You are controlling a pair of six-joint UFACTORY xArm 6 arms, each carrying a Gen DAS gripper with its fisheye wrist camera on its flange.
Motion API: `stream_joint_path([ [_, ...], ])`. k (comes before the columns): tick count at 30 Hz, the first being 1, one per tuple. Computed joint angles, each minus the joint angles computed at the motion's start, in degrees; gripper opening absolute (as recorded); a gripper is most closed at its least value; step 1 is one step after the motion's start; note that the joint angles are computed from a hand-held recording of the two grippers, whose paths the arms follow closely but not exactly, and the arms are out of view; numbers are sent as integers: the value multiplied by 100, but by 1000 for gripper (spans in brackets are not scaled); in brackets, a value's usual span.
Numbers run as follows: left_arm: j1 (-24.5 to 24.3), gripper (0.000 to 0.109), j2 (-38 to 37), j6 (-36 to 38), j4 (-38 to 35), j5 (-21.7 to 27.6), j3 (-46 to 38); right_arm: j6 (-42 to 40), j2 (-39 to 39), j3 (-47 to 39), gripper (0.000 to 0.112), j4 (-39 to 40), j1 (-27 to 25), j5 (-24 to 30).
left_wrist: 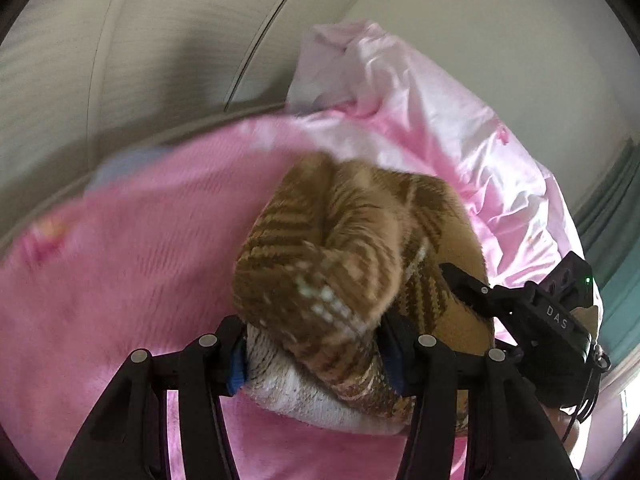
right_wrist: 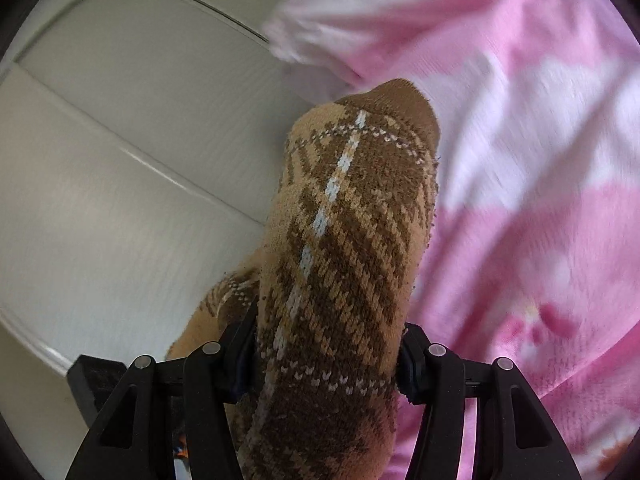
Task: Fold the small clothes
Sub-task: 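Grasp the folded bundle with both grippers and lift it off the duvet, then carry the bundle to the bed corner by the wardrobe and release it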
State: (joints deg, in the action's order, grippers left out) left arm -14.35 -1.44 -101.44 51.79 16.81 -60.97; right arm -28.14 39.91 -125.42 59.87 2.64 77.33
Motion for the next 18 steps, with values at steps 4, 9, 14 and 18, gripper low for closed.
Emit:
stream_joint_path([
  [4, 117, 54, -22, -1254, 1264, -350, 212, -382, -8, 276, 58, -27, -12, -113],
  [9, 44, 58, -147, -1261, 1313, -228, 250, -57, 371, -409, 65, -194, 69, -65],
  [14, -394, 59, -532, -416, 576, 600, 316, 149, 519, -947, 71, -730, 211, -193],
  [18, -1036, 59, -851, 2, 395, 1916, 142, -593, -169, -117, 76, -991, 199, -789],
])
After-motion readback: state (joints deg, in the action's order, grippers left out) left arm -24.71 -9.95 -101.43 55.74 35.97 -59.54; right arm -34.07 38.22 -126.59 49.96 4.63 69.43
